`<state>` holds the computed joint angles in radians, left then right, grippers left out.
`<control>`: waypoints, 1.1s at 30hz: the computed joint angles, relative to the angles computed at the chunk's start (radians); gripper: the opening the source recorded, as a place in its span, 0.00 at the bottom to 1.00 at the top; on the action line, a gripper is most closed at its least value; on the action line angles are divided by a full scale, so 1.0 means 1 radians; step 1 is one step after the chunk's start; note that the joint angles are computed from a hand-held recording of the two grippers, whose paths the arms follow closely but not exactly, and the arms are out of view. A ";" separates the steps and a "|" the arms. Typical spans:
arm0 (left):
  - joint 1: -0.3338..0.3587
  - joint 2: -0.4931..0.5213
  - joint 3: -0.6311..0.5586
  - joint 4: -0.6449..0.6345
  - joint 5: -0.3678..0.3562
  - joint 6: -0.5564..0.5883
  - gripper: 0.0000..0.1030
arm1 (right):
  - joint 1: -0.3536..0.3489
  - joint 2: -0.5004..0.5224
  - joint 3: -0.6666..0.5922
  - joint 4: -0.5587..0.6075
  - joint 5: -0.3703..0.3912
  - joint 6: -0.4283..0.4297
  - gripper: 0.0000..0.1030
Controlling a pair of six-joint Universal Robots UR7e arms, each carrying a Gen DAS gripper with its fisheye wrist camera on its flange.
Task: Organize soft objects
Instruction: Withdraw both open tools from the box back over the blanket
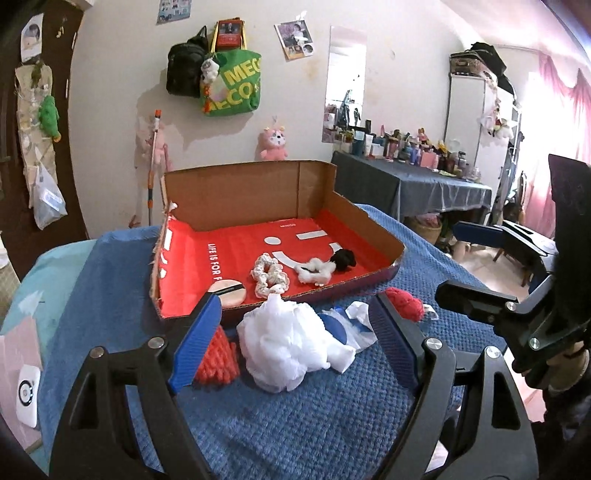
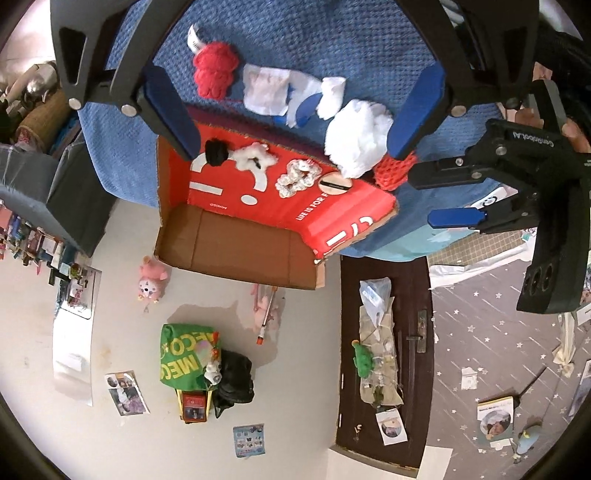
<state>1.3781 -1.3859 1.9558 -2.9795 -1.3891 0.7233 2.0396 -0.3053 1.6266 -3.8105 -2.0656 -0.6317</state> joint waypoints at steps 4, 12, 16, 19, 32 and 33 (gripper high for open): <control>0.010 -0.008 0.032 -0.037 0.001 -0.009 0.80 | 0.010 0.025 0.006 -0.069 -0.025 -0.014 1.00; 0.050 0.040 0.098 -0.203 0.020 -0.001 0.80 | -0.007 0.109 -0.007 -0.262 -0.102 0.012 1.00; 0.074 0.074 0.113 -0.271 0.017 0.002 0.80 | -0.022 0.165 -0.043 -0.354 -0.161 -0.006 1.00; 0.091 0.101 0.115 -0.304 0.011 -0.005 0.80 | -0.032 0.212 -0.087 -0.403 -0.206 -0.038 1.00; 0.131 0.165 0.110 -0.387 0.016 -0.008 0.80 | -0.086 0.282 -0.128 -0.438 -0.225 0.019 1.00; 0.133 0.166 0.111 -0.391 0.015 -0.008 0.80 | -0.090 0.283 -0.129 -0.439 -0.220 0.024 1.00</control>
<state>1.5111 -1.2196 2.0668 -3.3703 -1.3740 0.7152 1.9501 -0.0219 1.4979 -4.2496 -2.2858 -0.6079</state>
